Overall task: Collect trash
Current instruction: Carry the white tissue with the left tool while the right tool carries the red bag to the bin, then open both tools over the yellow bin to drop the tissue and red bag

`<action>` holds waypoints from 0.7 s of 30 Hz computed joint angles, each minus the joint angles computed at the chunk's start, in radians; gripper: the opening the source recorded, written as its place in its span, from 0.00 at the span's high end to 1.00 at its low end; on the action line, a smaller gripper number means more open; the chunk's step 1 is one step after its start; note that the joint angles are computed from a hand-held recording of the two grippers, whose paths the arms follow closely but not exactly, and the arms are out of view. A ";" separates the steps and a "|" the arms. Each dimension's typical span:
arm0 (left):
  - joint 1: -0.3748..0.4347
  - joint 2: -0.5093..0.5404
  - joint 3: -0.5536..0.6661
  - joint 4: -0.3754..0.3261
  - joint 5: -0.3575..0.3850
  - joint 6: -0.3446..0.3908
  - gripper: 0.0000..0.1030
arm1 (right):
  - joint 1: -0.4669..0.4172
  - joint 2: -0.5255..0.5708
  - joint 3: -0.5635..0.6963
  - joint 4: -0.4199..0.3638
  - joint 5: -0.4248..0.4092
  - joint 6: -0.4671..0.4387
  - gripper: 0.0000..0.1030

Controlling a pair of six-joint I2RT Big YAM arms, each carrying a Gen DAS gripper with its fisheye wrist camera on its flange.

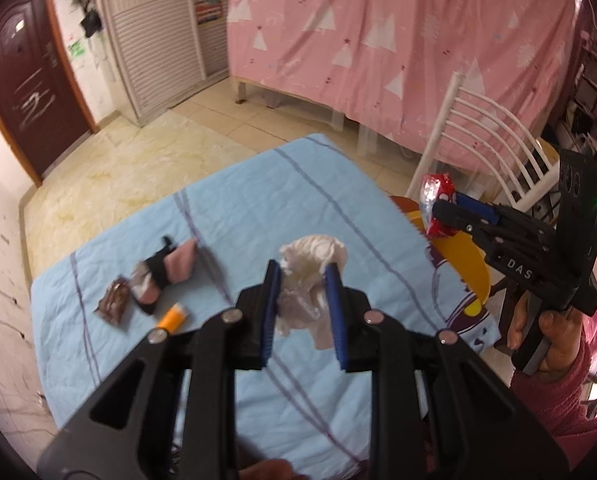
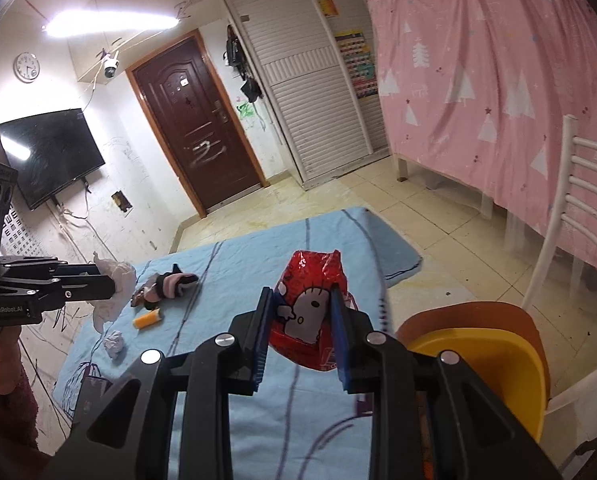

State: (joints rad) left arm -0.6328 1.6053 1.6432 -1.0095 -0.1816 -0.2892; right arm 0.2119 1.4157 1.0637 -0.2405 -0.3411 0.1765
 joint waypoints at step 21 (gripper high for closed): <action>-0.165 0.477 0.612 -0.221 -0.018 0.089 0.79 | -0.239 0.048 -0.110 0.080 -0.068 0.058 0.77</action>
